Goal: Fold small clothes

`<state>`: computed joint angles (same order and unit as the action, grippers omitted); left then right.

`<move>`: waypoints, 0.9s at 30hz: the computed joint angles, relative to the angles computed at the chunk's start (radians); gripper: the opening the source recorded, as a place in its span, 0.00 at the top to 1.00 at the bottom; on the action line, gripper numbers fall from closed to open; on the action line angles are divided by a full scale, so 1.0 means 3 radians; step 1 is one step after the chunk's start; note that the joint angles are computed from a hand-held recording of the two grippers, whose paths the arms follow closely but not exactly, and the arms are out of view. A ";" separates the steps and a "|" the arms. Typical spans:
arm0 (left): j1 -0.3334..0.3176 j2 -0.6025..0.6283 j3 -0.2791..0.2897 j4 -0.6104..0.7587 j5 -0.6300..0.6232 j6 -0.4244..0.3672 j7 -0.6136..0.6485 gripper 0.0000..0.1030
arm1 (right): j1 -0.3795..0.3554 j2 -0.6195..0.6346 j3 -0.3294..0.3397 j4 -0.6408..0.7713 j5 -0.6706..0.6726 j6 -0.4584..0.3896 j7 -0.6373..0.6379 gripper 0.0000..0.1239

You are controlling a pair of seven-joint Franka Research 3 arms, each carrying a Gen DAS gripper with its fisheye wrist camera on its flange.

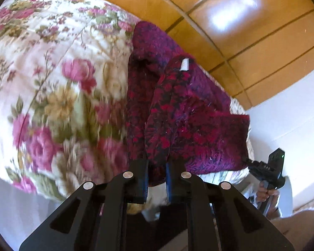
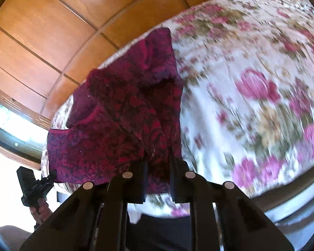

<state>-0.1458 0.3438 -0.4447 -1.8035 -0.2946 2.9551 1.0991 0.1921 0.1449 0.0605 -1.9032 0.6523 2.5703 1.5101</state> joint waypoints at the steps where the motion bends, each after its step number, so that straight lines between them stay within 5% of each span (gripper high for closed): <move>1: -0.0051 0.0005 0.0063 0.0021 0.0079 -0.0054 -0.0043 0.87 | 0.0004 -0.0001 -0.0004 -0.0001 -0.0036 -0.0004 -0.0006 0.89; 3: -0.0056 0.0020 0.0093 0.0082 0.0136 -0.0134 -0.0024 0.84 | 0.0031 0.0064 -0.0014 0.0095 -0.0200 -0.0005 0.0032 0.85; 7: -0.0237 0.0005 0.0381 0.0223 0.0525 -0.0231 -0.0213 0.73 | 0.0118 0.0156 -0.0032 0.0280 -0.0586 0.0242 0.0131 0.56; 9: -0.0339 -0.0014 0.0537 0.0253 0.0768 -0.0204 -0.0394 0.59 | 0.0143 0.0210 -0.0029 0.0386 -0.0729 0.0297 0.0126 0.56; 13: -0.0222 0.0198 0.0426 0.0564 0.0841 -0.0218 -0.0252 0.58 | 0.0241 0.0489 -0.0057 0.0784 -0.1131 0.0278 0.0184 0.56; 15: -0.0249 0.0372 0.0438 0.0835 0.0931 -0.0388 -0.0182 0.49 | 0.0286 0.0609 -0.0078 0.0930 -0.1296 0.0248 0.0213 0.56; 19: -0.0299 0.0688 0.0415 0.1312 0.0991 -0.0637 -0.0013 0.49 | 0.0433 0.0884 -0.0204 0.1287 -0.1744 0.0022 0.0406 0.64; 21: -0.0340 0.0763 0.0438 0.1425 0.1034 -0.0657 0.0040 0.58 | 0.0445 0.0918 -0.0217 0.1320 -0.1845 -0.0038 0.0426 0.75; 23: -0.0417 0.0814 0.0512 0.1526 0.1127 -0.0715 0.0043 0.84 | 0.0418 0.0875 -0.0199 0.1252 -0.1848 -0.0023 0.0424 0.83; 27: -0.0458 0.0675 0.0606 0.1319 0.1245 -0.0504 -0.0064 0.88 | 0.0326 0.0596 -0.0102 0.0941 -0.1697 0.0094 0.0261 0.87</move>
<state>-0.2832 0.5464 -0.2630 -1.4080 0.0790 2.8040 1.0800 0.2898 0.3238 0.0297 -1.6210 0.1431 2.5985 1.5883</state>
